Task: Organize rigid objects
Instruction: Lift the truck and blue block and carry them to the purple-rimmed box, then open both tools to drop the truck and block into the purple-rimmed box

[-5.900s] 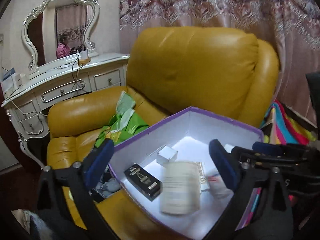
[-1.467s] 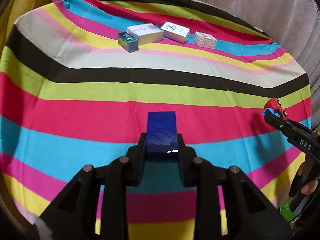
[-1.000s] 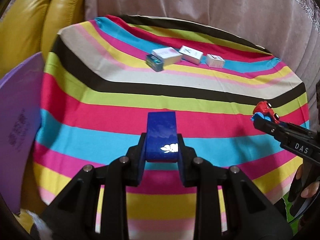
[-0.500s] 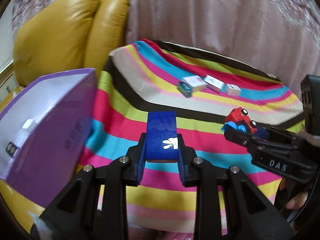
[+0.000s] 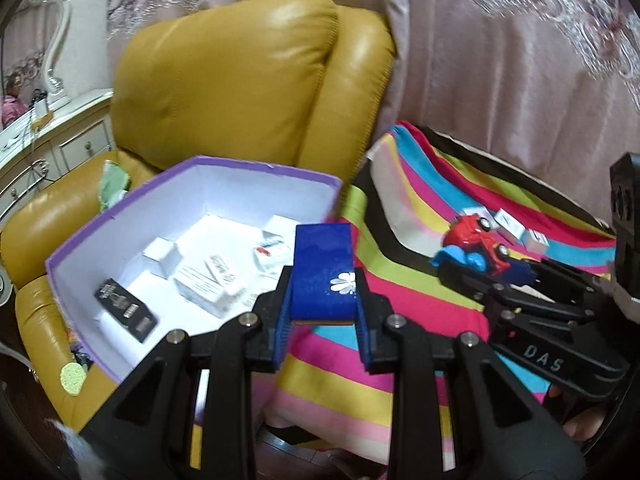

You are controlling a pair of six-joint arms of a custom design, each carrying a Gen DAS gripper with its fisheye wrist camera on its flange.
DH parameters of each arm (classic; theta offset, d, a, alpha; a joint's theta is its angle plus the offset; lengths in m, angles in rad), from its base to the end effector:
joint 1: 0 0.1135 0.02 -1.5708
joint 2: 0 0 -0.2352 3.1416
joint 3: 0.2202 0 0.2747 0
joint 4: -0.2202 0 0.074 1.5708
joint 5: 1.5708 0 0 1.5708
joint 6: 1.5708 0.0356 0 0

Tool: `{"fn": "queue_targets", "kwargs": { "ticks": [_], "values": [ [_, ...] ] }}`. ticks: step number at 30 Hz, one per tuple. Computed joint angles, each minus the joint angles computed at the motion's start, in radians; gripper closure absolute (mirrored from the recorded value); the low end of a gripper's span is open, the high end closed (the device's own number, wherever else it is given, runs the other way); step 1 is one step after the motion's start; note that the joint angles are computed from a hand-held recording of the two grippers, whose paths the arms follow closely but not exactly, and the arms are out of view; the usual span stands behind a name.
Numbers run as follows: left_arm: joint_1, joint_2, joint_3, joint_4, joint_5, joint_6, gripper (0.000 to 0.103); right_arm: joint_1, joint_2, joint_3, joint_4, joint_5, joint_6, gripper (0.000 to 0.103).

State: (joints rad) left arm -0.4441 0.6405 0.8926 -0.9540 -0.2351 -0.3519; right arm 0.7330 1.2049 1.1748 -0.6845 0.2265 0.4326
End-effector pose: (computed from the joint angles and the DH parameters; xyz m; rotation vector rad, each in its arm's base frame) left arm 0.1471 -0.0608 0.3089 -0.0195 2.2545 -0.1598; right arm 0.2192 0.1866 0.3138 -0.2247 2.2777 0.3570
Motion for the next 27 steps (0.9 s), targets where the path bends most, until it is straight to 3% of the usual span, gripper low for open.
{"fn": "queue_targets", "kwargs": {
  "ticks": [6, 19, 22, 27],
  "values": [
    [0.173, -0.052, 0.030, -0.017, 0.065, 0.078, 0.072, 0.065, 0.170, 0.188, 0.016, 0.015, -0.040, 0.060],
    [0.714, 0.014, 0.080, 0.024, 0.346, 0.291, 0.072, 0.093, 0.525, 0.606, -0.068, -0.060, -0.100, 0.060],
    [0.745, 0.029, 0.065, 0.049, 0.324, 0.309, 0.072, 0.102, 0.594, 0.694, -0.098, -0.085, -0.106, 0.060],
    [0.813, 0.059, 0.042, 0.078, 0.365, 0.297, 0.071, 0.116, 0.697, 0.806, -0.128, -0.101, -0.116, 0.058]
  ]
}}
